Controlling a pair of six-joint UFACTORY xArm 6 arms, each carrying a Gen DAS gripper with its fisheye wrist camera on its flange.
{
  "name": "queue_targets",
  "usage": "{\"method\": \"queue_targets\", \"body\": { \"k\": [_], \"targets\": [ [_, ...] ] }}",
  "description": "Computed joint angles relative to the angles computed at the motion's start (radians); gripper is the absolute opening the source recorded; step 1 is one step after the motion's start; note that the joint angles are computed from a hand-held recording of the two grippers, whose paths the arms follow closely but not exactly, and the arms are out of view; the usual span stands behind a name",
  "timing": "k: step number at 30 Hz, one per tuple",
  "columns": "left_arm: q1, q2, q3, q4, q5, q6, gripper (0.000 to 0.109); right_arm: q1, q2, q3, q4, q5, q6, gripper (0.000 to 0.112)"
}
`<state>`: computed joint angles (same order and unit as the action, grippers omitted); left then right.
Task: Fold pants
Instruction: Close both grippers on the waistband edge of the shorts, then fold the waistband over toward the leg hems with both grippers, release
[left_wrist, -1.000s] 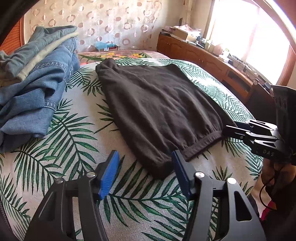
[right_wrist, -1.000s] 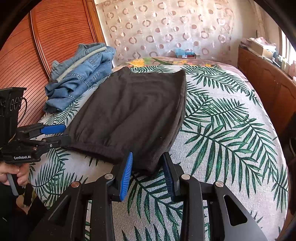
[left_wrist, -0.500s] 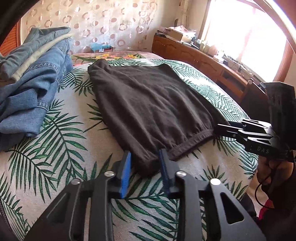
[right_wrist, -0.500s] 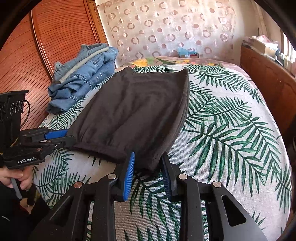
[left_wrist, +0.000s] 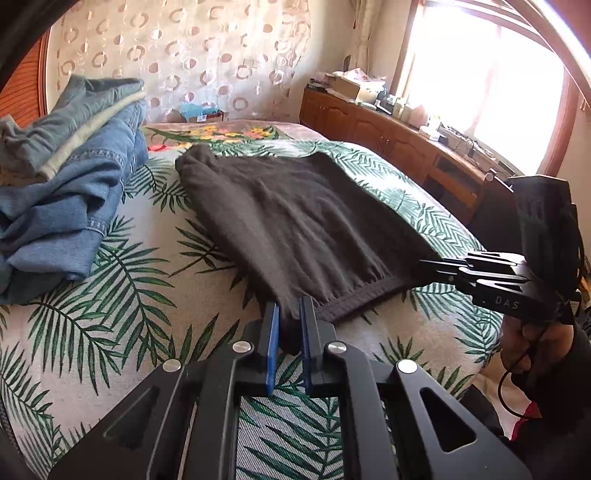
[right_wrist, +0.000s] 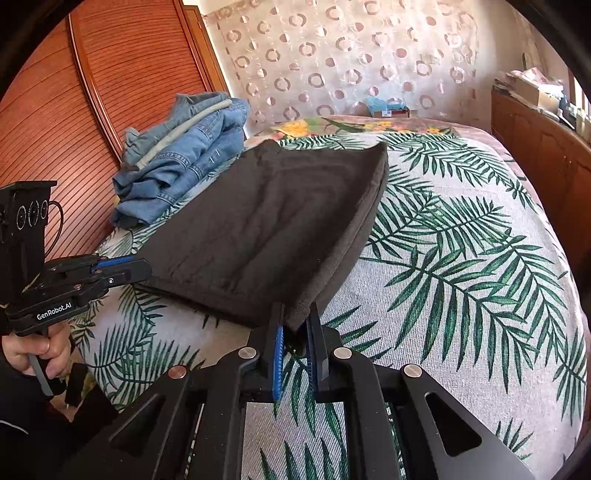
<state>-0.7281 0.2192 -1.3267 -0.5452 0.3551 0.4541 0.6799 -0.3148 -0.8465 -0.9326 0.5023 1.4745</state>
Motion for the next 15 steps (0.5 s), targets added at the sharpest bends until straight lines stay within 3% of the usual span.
{"method": "queue_targets", "body": {
  "k": [15],
  "targets": [
    [-0.03, -0.136, 0.078, 0.005, -0.02, 0.014, 0.011, 0.125, -0.148, 0.055, -0.021, 0.125, 0.042, 0.01]
  ]
}}
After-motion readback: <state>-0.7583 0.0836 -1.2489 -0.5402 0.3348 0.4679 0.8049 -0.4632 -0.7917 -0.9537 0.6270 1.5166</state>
